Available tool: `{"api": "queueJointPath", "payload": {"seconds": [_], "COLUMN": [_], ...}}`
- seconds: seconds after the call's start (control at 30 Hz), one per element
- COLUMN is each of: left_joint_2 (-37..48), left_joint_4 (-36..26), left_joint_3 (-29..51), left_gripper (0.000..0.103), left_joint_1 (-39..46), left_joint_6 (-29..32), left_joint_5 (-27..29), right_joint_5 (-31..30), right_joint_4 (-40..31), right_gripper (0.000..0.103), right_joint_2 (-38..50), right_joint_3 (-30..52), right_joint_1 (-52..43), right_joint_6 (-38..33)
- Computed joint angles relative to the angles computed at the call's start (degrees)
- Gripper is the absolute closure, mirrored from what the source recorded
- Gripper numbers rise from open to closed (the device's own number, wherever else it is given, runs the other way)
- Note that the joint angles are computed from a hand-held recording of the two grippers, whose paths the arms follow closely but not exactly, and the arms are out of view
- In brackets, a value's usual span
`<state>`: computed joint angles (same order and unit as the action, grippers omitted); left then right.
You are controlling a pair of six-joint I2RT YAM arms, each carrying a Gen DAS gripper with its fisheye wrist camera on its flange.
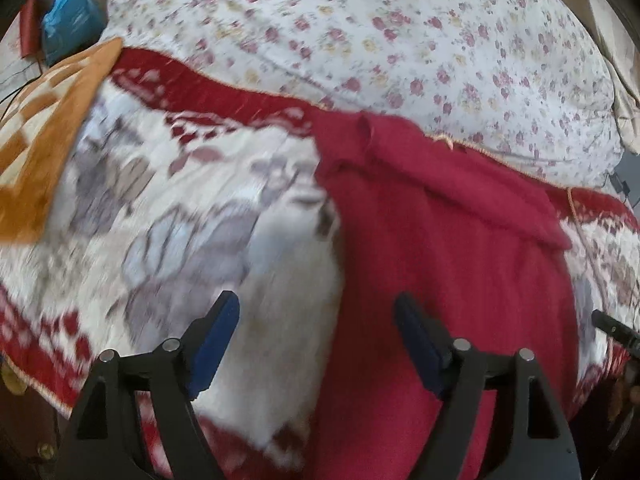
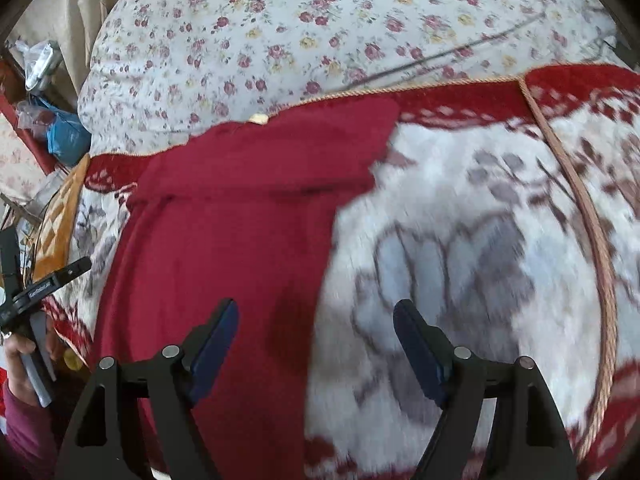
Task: Fold small clothes
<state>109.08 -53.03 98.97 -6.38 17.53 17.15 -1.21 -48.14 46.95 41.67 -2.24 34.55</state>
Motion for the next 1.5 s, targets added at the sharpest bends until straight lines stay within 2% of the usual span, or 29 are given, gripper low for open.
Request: {"api": "queueJointPath", "payload": {"seconds": [0.07,0.23,0.37,0.6,0.77,0.83,0.87,0.93,0.97,1.0,1.1,1.23,1.37,1.47,1.5], "left_joint_2": [-3.2,-7.7,-10.4,-12.0,-13.1,-13.0,-13.0,-12.9,-13.0,-13.0,-13.0,-13.2,-13.6,-13.8,-13.9], "left_joint_4": [0.9,-0.7,-1.9,-3.6,-2.1,-3.0,-3.3,-3.8,-4.0,-4.3,-5.4,-5.3,-5.0,-5.2,-5.1], "left_joint_3": [-4.7,-10.4,-14.5,-20.0,-22.5,-22.1,-22.0,-21.9,-22.0,-22.1,-22.1,-22.9,-23.8,-24.2,-24.4], "left_gripper": [0.025,0.025,0.025,0.025,0.025,0.025,0.025,0.025,0.025,0.025,0.025,0.025,0.025,0.025,0.025], "left_joint_1": [1.4,4.9,6.8,6.6,5.5,5.6,5.6,5.6,5.5,5.4,5.1,4.7,4.5,4.4,4.3], "left_joint_6": [2.1,6.5,10.2,15.0,15.1,15.6,15.7,16.3,16.4,16.8,17.6,18.6,18.5,18.6,18.8], "left_joint_5": [-0.3,2.2,2.6,-0.3,-2.1,-1.5,-1.2,-0.8,-0.8,-0.7,-0.2,-1.4,-1.8,-2.3,-2.5], "right_joint_5": [-1.2,-4.5,0.0,-0.1,-0.8,0.1,1.1,2.6,3.0,3.2,2.6,-0.3,-1.9,2.3,3.4], "right_joint_4": [-2.4,-6.6,-9.6,-6.9,-5.9,-4.8,-4.2,-3.2,-2.6,-2.2,-1.4,-1.3,0.7,0.3,-0.3], "right_gripper": [0.019,0.019,0.019,0.018,0.018,0.018,0.021,0.032,0.042,0.047,0.049,0.047,0.028,0.028,0.034], "right_joint_2": [-2.7,-7.5,-8.2,-14.8,-15.1,-13.9,-12.7,-11.3,-10.3,-9.5,-9.0,-9.6,-10.5,-6.4,-6.0], "right_joint_3": [-1.2,-3.7,-5.2,-12.1,-12.7,-12.9,-12.6,-12.2,-11.9,-11.8,-12.1,-13.1,-14.3,-12.4,-12.1], "right_joint_1": [2.3,10.4,23.2,33.4,34.0,37.1,39.2,41.9,42.8,43.2,42.3,39.0,37.6,42.4,43.2], "right_joint_6": [2.0,5.9,12.4,23.8,24.2,25.6,26.1,26.7,26.3,26.1,25.3,23.7,23.8,24.4,24.8]}}
